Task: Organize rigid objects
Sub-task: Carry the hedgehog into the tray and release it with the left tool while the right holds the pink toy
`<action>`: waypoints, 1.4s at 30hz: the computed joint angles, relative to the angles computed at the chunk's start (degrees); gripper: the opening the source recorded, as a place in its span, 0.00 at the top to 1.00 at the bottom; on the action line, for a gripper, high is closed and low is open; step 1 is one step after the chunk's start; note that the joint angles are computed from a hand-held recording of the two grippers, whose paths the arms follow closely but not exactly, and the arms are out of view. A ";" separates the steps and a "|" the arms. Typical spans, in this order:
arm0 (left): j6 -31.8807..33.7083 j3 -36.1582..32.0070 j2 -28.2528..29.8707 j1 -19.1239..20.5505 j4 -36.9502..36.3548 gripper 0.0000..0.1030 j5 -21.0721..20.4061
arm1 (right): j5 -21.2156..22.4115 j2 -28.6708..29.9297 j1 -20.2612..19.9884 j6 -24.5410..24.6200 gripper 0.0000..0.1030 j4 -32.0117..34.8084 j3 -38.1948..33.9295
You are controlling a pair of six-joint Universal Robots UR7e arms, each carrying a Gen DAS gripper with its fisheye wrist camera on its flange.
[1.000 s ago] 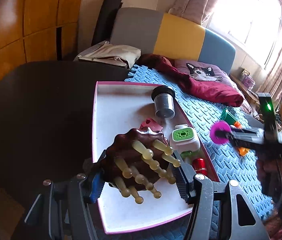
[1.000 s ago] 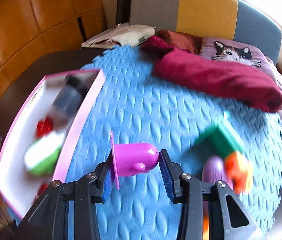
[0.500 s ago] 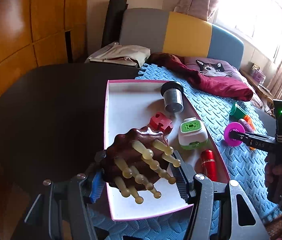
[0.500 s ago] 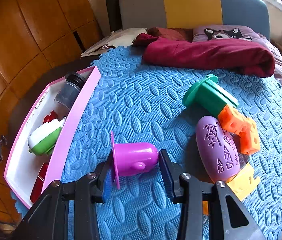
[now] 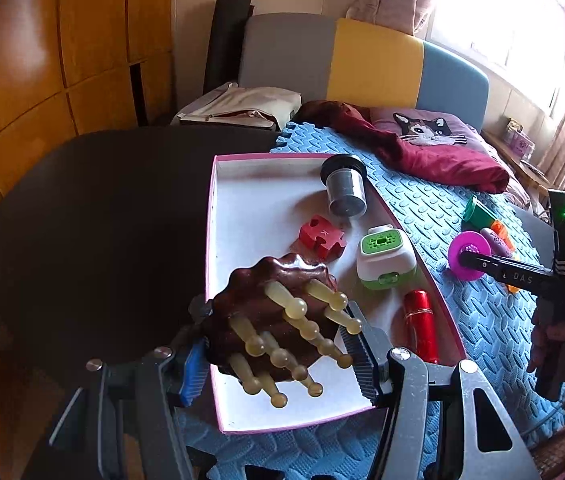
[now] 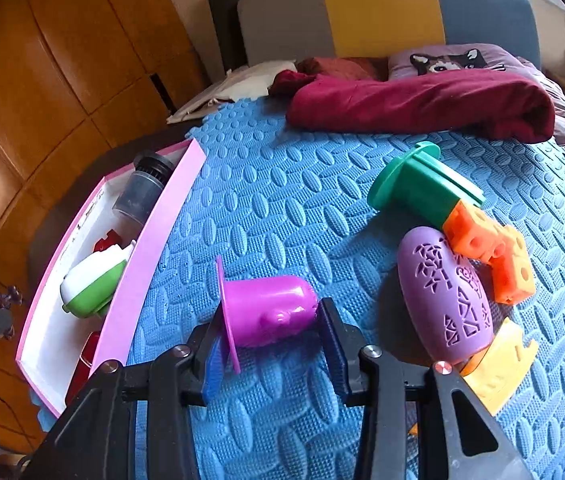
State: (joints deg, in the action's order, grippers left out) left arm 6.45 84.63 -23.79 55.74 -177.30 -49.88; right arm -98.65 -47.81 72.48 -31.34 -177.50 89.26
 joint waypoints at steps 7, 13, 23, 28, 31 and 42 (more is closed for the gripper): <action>-0.52 -0.44 -0.08 0.56 0.89 0.41 -1.36 | 0.58 0.79 -0.12 -1.92 0.60 -5.41 1.31; -1.90 -4.74 0.78 1.58 4.55 0.41 -3.68 | 0.61 0.88 -0.10 -1.75 0.60 -5.92 1.32; -5.07 -22.45 7.80 3.73 16.81 0.41 -5.40 | 0.89 0.82 -0.20 -1.67 0.60 -5.85 1.34; -5.79 -35.93 14.40 4.86 23.99 0.41 -4.78 | 0.89 0.79 -0.23 -1.67 0.60 -5.81 1.29; -5.75 -44.61 18.88 5.35 28.46 0.41 -4.32 | 0.90 0.85 -0.17 -1.49 0.60 -5.76 1.21; -3.99 -73.99 34.35 6.58 43.70 0.35 -3.83 | 1.08 1.02 -0.16 -1.13 0.60 -5.57 0.91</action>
